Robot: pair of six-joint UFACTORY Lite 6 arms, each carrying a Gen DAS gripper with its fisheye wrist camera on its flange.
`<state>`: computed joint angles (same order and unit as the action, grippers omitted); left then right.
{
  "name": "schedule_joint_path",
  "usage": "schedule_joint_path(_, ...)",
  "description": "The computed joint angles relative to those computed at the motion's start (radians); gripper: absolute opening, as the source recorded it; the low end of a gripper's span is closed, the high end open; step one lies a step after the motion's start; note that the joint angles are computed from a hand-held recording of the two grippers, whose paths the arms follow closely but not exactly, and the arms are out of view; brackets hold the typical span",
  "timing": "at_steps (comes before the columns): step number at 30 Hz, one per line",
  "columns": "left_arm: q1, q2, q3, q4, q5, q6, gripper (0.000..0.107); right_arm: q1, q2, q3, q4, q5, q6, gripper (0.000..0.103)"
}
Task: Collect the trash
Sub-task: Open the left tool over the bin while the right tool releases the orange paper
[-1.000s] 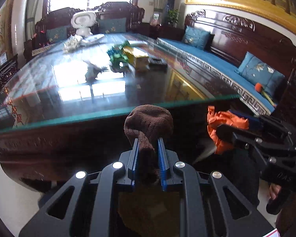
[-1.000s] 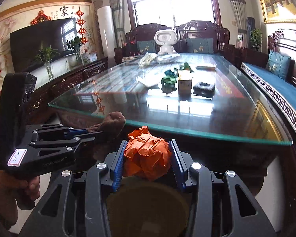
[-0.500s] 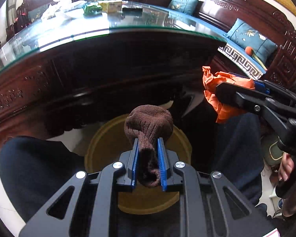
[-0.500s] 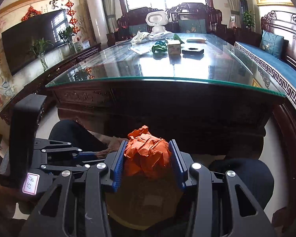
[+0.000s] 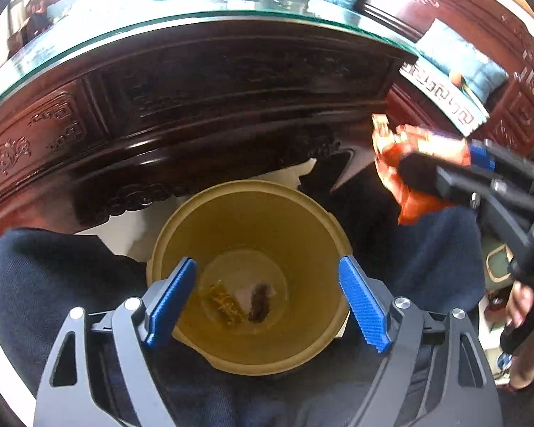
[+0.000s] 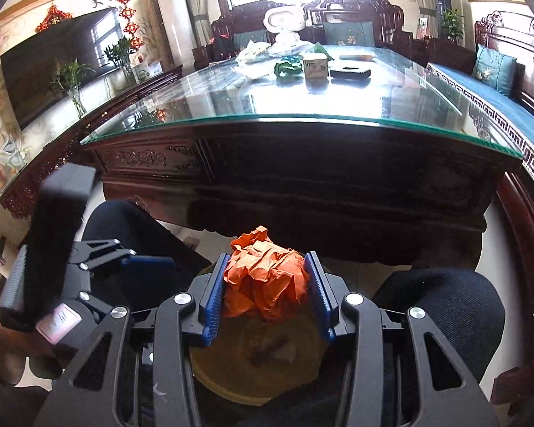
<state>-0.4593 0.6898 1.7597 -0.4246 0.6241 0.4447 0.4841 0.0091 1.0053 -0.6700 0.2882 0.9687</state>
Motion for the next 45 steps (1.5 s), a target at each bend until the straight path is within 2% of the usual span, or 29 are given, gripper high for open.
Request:
schedule_joint_path(12,0.030,0.010,0.028,0.109,-0.029,-0.099,0.084,0.000,0.040,0.027,0.074,0.001,-0.075,0.043)
schedule_joint_path(16,0.032,0.018,0.042,0.125,-0.027,-0.108,0.084,-0.011,0.063,0.052,0.189,0.010,-0.186,0.049)
schedule_joint_path(21,0.029,0.027,0.053,0.143,-0.023,-0.121,0.084,-0.014,0.064,0.047,0.202,0.002,-0.200,0.051)
schedule_joint_path(23,0.028,0.029,0.056,0.144,-0.024,-0.124,0.084,-0.016,0.056,0.040,0.207,-0.010,-0.205,0.058)
schedule_joint_path(24,0.029,0.030,0.057,0.145,-0.024,-0.126,0.084,-0.017,0.056,0.043,0.205,-0.015,-0.207,0.065)
schedule_joint_path(25,0.029,0.033,0.061,0.144,-0.023,-0.125,0.084,-0.014,0.050,0.038,0.176,-0.019,-0.180,0.068)
schedule_joint_path(30,0.026,0.045,0.076,0.148,-0.017,-0.128,0.084,-0.009,0.057,0.054,0.138,-0.007,-0.150,0.068)
schedule_joint_path(45,0.028,0.077,0.133,0.148,0.003,-0.131,0.084,-0.025,0.077,0.076,0.182,-0.018,-0.197,0.068)
